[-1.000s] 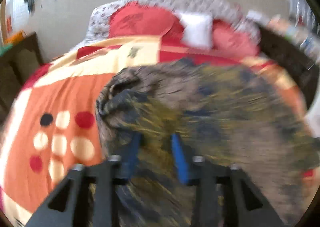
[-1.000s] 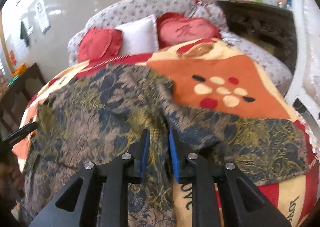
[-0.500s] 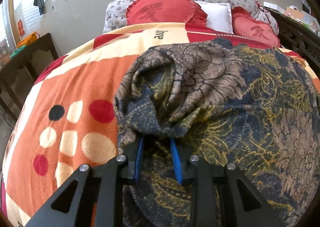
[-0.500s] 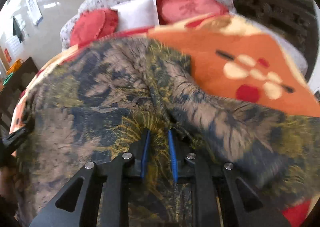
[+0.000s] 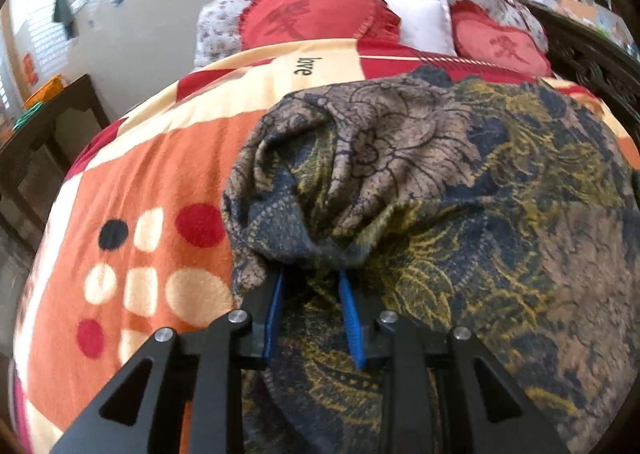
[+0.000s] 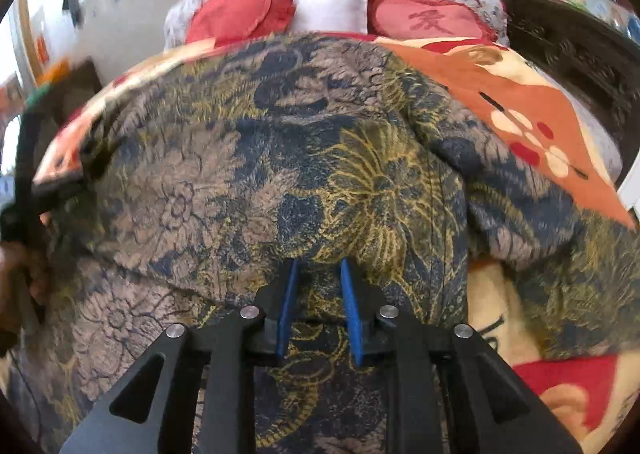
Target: Fold small clothes
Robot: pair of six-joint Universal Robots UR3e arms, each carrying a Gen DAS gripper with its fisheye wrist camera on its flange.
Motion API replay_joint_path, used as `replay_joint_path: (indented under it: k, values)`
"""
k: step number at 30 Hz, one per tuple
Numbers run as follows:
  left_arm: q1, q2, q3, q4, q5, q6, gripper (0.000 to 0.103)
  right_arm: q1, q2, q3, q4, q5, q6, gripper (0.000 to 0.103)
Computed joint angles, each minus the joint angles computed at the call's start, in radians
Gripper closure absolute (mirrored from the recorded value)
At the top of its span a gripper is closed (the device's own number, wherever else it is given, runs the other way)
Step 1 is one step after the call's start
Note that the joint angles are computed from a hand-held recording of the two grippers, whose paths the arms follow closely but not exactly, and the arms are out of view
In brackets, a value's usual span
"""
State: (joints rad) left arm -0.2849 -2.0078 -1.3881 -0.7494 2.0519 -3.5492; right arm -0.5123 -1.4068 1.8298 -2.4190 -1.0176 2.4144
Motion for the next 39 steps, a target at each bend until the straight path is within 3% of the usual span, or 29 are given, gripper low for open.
replay_joint_path:
  k: [2, 5, 10, 13, 16, 18, 20, 24, 27, 30, 32, 33, 35, 39]
  values:
    - [-0.01, 0.072, -0.025, -0.034, -0.011, -0.058, 0.056, 0.033, -0.009, -0.056, 0.064, -0.072, 0.015, 0.073]
    - [-0.071, 0.169, -0.111, 0.017, 0.011, -0.105, 0.033, -0.073, -0.122, -0.024, 0.16, 0.05, -0.03, 0.073]
    - [-0.179, 0.193, -0.249, 0.121, -0.047, -0.081, 0.028, -0.384, -0.14, -0.083, 0.346, 0.216, -0.123, 0.069]
    - [-0.205, 0.139, -0.293, 0.143, -0.033, -0.085, 0.025, -0.58, 0.038, -0.262, 0.485, 0.274, -0.02, 0.067]
    - [-0.182, 0.172, -0.336, 0.174, -0.045, -0.129, 0.012, -0.746, 0.281, -0.453, 0.677, 0.372, 0.15, 0.063]
    - [-0.15, 0.2, -0.379, 0.21, -0.102, -0.135, 0.011, -0.797, 0.4, -0.546, 0.797, 0.439, 0.204, 0.06]
    - [-0.147, 0.204, -0.386, 0.218, -0.103, -0.138, 0.011, -0.814, 0.485, -0.6, 0.866, 0.488, 0.244, 0.058]
    - [-0.165, 0.186, -0.355, 0.182, -0.067, -0.145, 0.01, -0.793, 0.567, -0.596, 0.77, 0.556, 0.391, 0.053]
    - [-0.168, 0.176, -0.346, 0.178, -0.059, -0.146, 0.01, -0.78, 0.637, -0.675, 0.772, 0.599, 0.427, 0.053]
    - [-0.168, 0.167, -0.334, 0.177, -0.062, -0.15, 0.01, -0.743, 0.679, -0.696, 0.628, 0.592, 0.545, 0.054]
    - [-0.168, 0.167, -0.337, 0.179, -0.063, -0.152, 0.01, -0.727, 0.702, -0.758, 0.609, 0.561, 0.594, 0.064]
    - [-0.164, 0.17, -0.343, 0.184, -0.065, -0.148, 0.009, -0.727, 0.704, -0.784, 0.624, 0.547, 0.581, 0.076]
    - [-0.163, 0.172, -0.346, 0.188, -0.068, -0.148, 0.009, -0.717, 0.692, -0.823, 0.628, 0.527, 0.559, 0.085]
    - [-0.161, 0.175, -0.353, 0.196, -0.07, -0.147, 0.009, -0.712, 0.598, -0.858, 0.62, 0.572, 0.5, 0.088]
